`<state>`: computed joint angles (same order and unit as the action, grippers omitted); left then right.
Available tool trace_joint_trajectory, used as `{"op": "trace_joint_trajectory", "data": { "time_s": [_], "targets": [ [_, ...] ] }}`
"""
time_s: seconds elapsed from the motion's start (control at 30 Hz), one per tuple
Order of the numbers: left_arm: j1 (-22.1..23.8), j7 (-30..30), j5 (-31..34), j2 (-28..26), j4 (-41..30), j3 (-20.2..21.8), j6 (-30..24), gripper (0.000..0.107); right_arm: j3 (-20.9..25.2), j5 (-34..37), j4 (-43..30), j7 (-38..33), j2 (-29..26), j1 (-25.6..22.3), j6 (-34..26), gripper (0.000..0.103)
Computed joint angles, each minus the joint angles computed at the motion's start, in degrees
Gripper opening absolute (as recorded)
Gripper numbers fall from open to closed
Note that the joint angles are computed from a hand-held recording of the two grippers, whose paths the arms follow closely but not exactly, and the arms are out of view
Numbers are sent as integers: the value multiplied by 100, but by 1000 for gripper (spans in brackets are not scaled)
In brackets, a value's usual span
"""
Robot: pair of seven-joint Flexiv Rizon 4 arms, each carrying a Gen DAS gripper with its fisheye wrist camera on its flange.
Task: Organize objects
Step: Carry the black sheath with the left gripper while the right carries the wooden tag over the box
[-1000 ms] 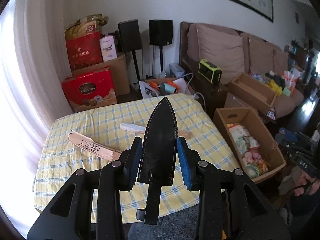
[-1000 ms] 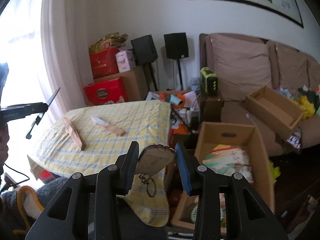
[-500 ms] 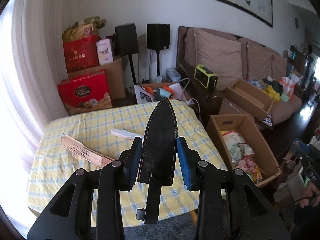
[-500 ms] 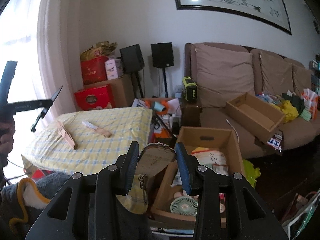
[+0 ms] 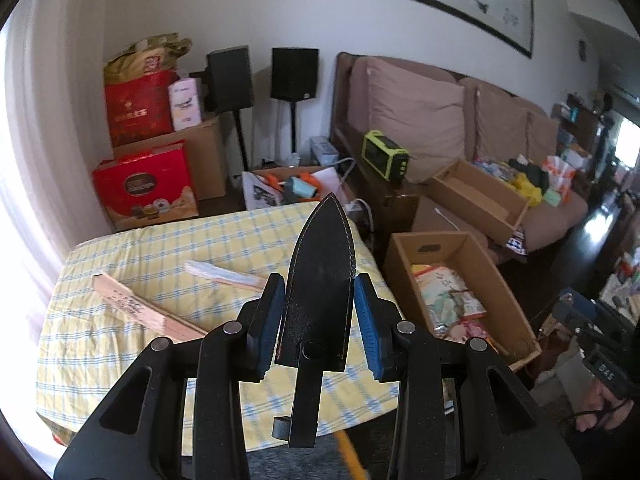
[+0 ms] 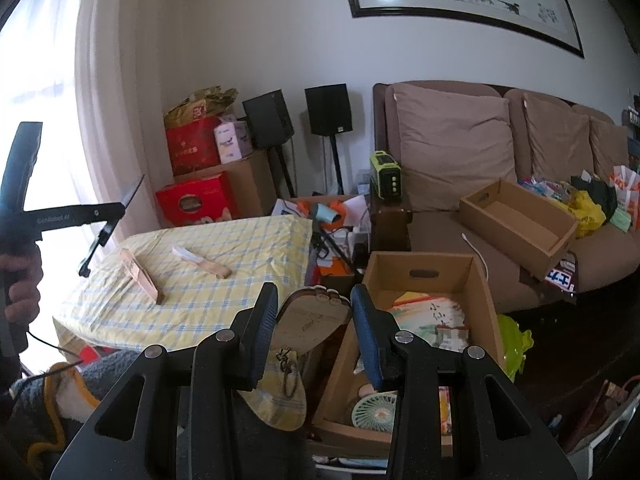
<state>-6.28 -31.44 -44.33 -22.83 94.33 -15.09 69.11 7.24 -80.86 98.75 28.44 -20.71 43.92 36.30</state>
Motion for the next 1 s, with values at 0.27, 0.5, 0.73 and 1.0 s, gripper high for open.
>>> {"op": "trace_joint_trajectory", "data": {
  "time_s": [0.27,0.5,0.73,1.0],
  "targets": [
    [-111,141,-171,69,-1,-100,-105,33,93,116,277,227,215,-61,-246,38],
    [-267,100,-278,-23,-85,-147,33,34,179,283,457,448,305,-153,-354,38],
    [-355,16,-264,-32,-79,-204,-55,34,216,327,556,506,350,-216,-330,38],
    [-489,123,-450,26,-97,-297,-119,34,236,362,666,661,406,-277,-301,38]
  ]
}}
